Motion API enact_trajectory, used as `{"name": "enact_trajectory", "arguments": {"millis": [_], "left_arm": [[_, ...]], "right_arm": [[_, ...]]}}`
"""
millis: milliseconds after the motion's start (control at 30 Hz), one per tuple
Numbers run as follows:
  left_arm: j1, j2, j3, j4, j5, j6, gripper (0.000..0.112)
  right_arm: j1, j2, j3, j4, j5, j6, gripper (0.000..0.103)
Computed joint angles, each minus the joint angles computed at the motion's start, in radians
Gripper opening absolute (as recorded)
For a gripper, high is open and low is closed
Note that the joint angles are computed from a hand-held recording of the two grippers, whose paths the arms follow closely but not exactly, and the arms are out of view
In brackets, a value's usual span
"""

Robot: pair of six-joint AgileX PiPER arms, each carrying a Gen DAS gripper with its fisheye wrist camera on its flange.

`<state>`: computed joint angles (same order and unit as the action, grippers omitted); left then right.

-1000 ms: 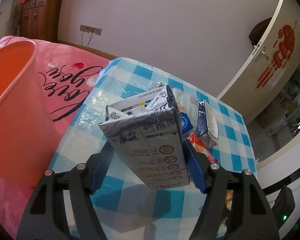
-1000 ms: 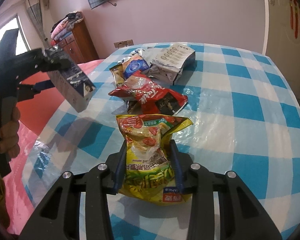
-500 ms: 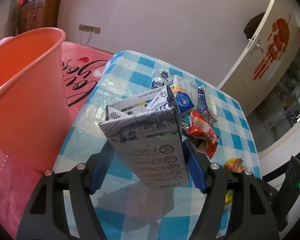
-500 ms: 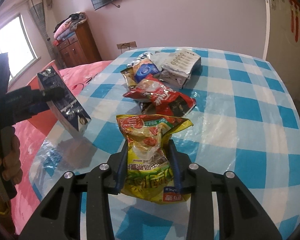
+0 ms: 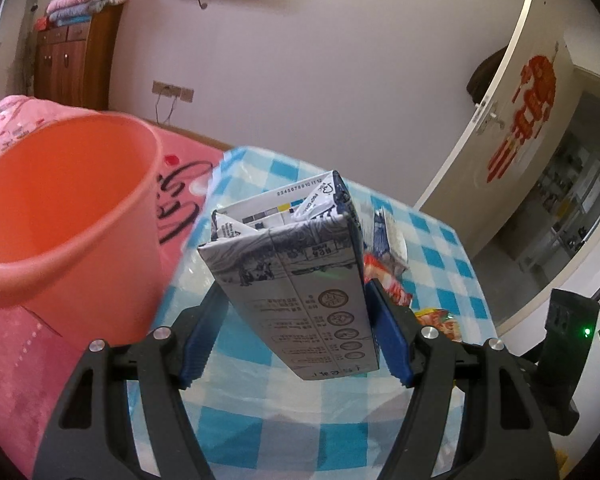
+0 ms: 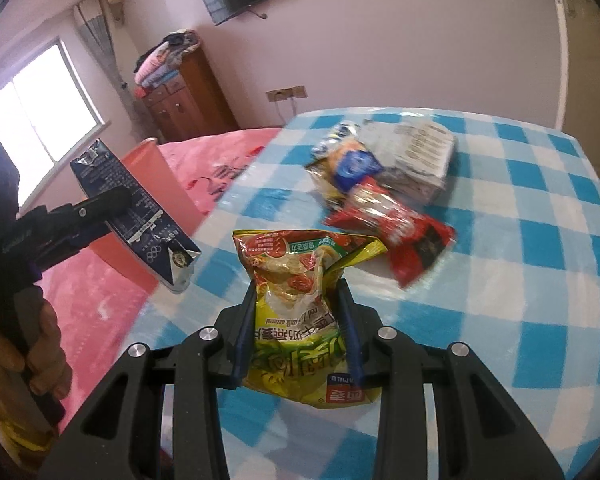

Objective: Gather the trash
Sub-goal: 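Lift the milk carton and yellow chip bag and carry both over the orange bucket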

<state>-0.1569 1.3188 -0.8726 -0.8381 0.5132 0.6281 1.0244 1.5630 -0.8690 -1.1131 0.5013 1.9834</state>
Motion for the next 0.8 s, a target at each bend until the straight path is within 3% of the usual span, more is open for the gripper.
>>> {"name": "enact_trajectory", "arguments": {"millis": [233, 467, 600, 800], "left_arm": [[0.140, -0.048, -0.053, -0.011, 0.071, 0.029, 0.071], [0.313, -0.046, -0.140, -0.022, 0.113, 0.060, 0.071], [0.359, -0.009, -0.184, 0.003, 0.088, 0.032, 0.071], [0.399, 0.080, -0.233, 0.037, 0.040, -0.019, 0.071]], "right_arm": [[-0.065, 0.063, -0.206, 0.182, -0.066, -0.308, 0.038], [-0.125, 0.217, -0.546, 0.541, -0.089, -0.816, 0.038], [-0.146, 0.335, -0.774, 0.753, -0.051, -1.083, 0.038], [-0.170, 0.579, -1.221, 0.976, 0.101, -1.377, 0.038]]}}
